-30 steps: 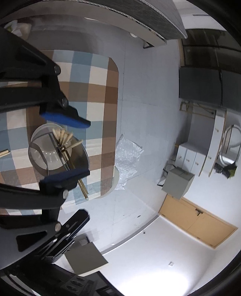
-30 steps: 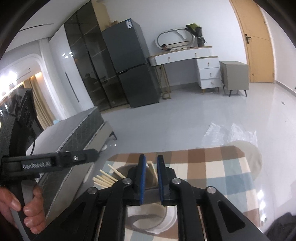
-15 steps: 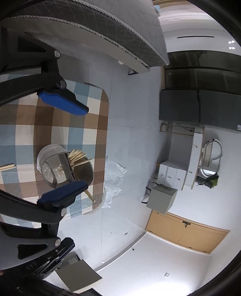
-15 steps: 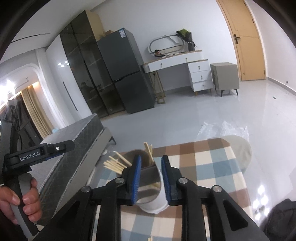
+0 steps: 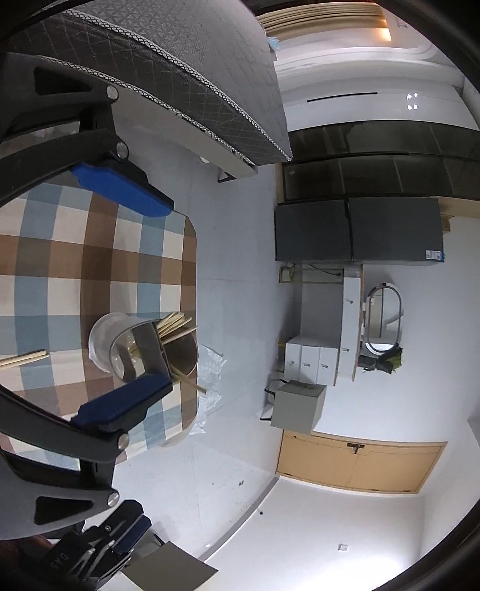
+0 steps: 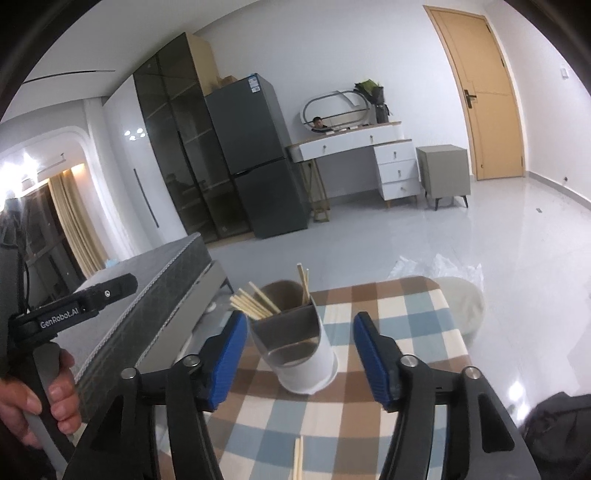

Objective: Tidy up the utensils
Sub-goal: 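Move both open grippers back down toward the last chopsticks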

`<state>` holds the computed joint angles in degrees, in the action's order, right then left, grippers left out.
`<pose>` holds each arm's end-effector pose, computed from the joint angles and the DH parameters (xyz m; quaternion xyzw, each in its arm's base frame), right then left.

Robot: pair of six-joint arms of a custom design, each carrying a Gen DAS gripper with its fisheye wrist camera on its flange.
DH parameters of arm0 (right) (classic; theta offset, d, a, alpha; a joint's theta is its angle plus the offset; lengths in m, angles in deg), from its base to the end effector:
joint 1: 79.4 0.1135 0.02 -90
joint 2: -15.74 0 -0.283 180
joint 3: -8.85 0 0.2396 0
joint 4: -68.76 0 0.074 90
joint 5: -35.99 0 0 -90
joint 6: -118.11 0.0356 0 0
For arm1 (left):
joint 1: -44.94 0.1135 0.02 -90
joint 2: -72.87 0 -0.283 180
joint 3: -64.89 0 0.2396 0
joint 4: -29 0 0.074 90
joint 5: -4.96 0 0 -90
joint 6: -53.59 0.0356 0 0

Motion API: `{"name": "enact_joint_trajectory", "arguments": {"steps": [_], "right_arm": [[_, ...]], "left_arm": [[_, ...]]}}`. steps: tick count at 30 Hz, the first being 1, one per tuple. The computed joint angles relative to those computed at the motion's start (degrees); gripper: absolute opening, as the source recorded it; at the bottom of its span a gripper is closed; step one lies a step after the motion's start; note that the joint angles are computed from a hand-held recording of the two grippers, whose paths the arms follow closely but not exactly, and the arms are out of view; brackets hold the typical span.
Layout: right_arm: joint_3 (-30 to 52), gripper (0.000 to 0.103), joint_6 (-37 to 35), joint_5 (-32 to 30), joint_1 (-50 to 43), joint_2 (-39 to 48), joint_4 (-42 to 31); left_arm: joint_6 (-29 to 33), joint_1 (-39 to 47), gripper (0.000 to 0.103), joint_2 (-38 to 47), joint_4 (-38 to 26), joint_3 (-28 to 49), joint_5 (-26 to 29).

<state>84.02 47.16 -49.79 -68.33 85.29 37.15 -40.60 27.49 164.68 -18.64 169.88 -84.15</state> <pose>0.2537 0.0470 0.3541 0.0784 0.8440 0.1075 0.5196 0.3362 -0.1063 0.3890 0.1058 0.8785 -0.0942 0.4563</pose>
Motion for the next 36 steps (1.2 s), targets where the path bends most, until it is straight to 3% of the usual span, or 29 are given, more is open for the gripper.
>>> {"name": "enact_joint_trajectory", "arguments": {"steps": [17, 27, 36], "right_arm": [[-11.1, 0.097, 2.8, 6.8, 7.2, -8.5, 0.5], [-15.6, 0.099, 3.3, 10.1, 10.9, -8.8, 0.9], [-18.3, 0.099, 4.1, 5.8, 9.1, -4.5, 1.0]], "left_arm": [[-0.4, -1.2, 0.094, -7.9, 6.2, -14.2, 0.4], [-1.9, -0.3, 0.094, -10.0, 10.8, -22.4, 1.3], [-4.4, -0.5, 0.094, -6.2, 14.5, -27.6, 2.6]]}}
